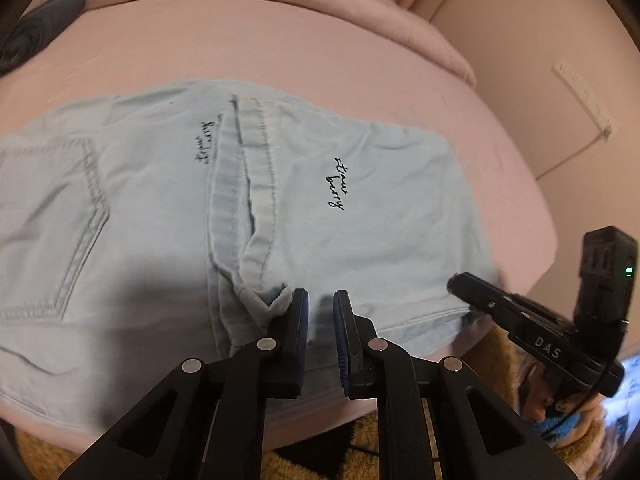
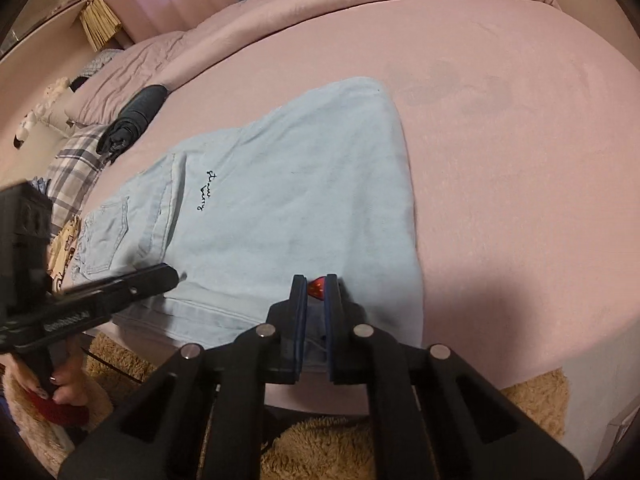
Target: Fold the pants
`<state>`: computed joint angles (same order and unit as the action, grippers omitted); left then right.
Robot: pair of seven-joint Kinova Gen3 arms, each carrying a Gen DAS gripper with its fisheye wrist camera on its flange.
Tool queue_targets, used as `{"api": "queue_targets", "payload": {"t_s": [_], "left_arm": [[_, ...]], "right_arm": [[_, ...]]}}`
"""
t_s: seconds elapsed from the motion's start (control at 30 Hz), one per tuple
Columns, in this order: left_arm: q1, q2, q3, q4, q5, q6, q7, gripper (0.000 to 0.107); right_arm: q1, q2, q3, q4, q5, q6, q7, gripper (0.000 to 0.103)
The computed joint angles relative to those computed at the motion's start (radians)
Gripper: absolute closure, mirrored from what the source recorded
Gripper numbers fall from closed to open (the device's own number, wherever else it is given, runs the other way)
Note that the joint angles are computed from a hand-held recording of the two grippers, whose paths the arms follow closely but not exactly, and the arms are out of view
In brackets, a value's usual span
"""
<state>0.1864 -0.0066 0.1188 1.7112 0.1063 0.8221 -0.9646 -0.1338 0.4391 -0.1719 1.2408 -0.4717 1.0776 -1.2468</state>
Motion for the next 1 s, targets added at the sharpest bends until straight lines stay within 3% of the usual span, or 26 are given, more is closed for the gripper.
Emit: {"api": "queue_targets", "payload": {"t_s": [0.1, 0.33, 0.5, 0.77, 0.87, 0.93, 1.0], "left_arm": [[-0.016, -0.03, -0.017, 0.036, 0.065, -0.01, -0.034, 0.092], [-0.023, -0.072, 0.007, 0.119, 0.039, -0.092, 0.031, 0.092], [-0.021, -0.082, 0.007, 0.103, 0.01, -0.059, 0.051, 0.092], [-0.019, -0.103, 0.005, 0.113, 0.031, -0.047, 0.059, 0.092], [-0.019, -0.118, 0.04, 0.089, -0.054, -0.007, 0.135, 0.092], [-0.021, -0.128, 0.059, 0.078, -0.11, 0.022, 0.187, 0.092], [-0.025, -0.132, 0.081, 0.064, -0.179, 0.053, 0.256, 0.092]], "right_arm": [[0.002, 0.0, 0.008, -0.023, -0.006, 0.028, -0.041, 0.096], [0.014, -0.05, 0.011, 0.064, 0.015, -0.032, 0.016, 0.094], [0.028, -0.022, 0.016, 0.032, -0.005, 0.002, 0.001, 0.099], [-0.016, -0.055, 0.038, 0.037, 0.079, -0.003, -0.045, 0.098], [-0.055, -0.079, 0.049, 0.025, 0.133, -0.001, -0.103, 0.089], [-0.092, -0.109, 0.051, 0.04, 0.187, -0.043, -0.125, 0.065], [-0.123, -0.129, 0.045, 0.056, 0.224, -0.086, -0.134, 0.055]]}}
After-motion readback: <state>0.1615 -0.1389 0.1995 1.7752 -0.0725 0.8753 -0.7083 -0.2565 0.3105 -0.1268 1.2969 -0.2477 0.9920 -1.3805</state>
